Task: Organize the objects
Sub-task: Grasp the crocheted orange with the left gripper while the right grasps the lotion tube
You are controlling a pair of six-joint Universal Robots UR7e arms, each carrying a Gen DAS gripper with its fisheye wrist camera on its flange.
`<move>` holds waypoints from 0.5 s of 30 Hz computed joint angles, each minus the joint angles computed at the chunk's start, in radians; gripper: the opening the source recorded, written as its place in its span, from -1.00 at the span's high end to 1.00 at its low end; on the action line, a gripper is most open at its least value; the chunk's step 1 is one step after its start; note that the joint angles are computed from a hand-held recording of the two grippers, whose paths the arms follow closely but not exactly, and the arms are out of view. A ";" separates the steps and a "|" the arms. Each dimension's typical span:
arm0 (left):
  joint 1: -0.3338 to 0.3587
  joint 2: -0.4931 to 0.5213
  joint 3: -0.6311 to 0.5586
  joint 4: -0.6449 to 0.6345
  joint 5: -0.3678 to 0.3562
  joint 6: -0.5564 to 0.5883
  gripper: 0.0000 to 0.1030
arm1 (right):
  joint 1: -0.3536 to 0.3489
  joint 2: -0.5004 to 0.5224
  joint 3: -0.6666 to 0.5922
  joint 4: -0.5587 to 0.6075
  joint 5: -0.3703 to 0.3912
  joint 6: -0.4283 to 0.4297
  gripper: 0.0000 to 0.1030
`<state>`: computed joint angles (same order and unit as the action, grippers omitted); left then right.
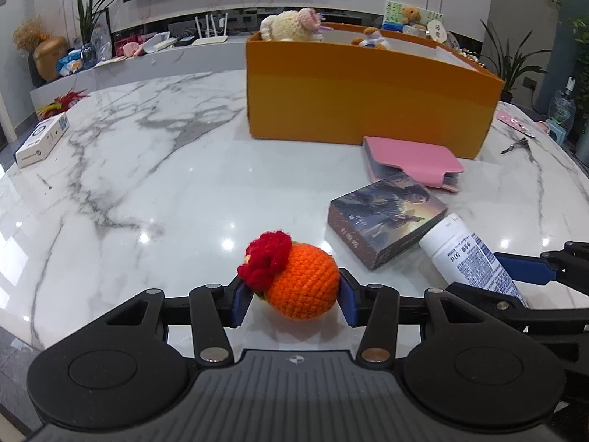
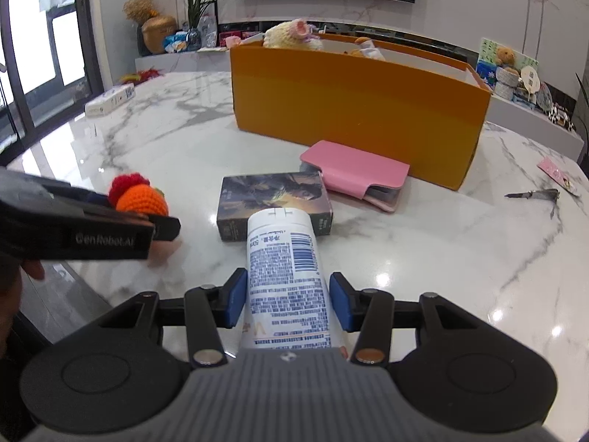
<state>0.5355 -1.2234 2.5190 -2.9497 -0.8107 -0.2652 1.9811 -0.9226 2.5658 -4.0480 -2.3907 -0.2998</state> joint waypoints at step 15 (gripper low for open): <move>-0.105 0.023 -0.019 -0.001 0.041 0.042 -0.08 | 0.076 -0.176 0.022 0.175 -0.117 0.203 0.02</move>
